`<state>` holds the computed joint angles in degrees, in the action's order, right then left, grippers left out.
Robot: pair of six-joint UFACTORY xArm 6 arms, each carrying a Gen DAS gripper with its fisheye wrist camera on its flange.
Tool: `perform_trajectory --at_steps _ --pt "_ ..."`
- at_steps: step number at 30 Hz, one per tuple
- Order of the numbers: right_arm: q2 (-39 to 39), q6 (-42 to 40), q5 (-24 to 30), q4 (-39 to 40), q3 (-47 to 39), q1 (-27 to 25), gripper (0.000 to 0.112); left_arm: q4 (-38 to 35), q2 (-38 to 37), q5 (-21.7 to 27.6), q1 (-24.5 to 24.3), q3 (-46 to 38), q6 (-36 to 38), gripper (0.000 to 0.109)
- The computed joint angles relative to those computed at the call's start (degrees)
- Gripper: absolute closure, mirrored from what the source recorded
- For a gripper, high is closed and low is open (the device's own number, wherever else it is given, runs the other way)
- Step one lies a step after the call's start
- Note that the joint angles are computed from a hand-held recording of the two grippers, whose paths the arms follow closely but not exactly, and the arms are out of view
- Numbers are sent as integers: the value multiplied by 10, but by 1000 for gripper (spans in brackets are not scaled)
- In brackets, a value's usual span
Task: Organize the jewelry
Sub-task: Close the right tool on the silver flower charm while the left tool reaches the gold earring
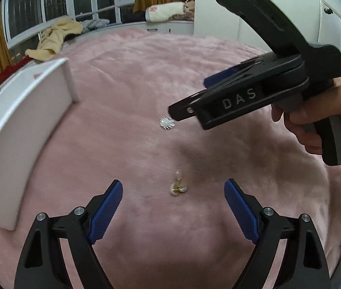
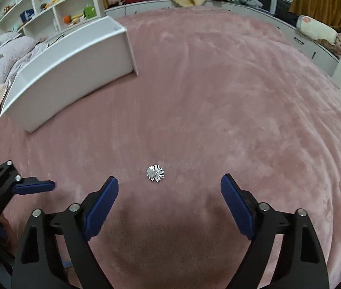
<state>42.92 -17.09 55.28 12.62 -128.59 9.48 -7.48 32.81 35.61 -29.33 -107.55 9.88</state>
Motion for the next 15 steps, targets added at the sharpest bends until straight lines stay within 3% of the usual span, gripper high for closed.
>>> perform_trajectory --at_steps 5,9,15 --pt "34 -6 21 8 -37 0 33 -11 50 30 -3 -64 -5 29" --pt "73 -2 51 18 -88 -3 38 -2 89 52 -1 -112 -22 43" --pt "94 6 55 13 -112 -3 55 -1 115 61 2 -142 -38 61"
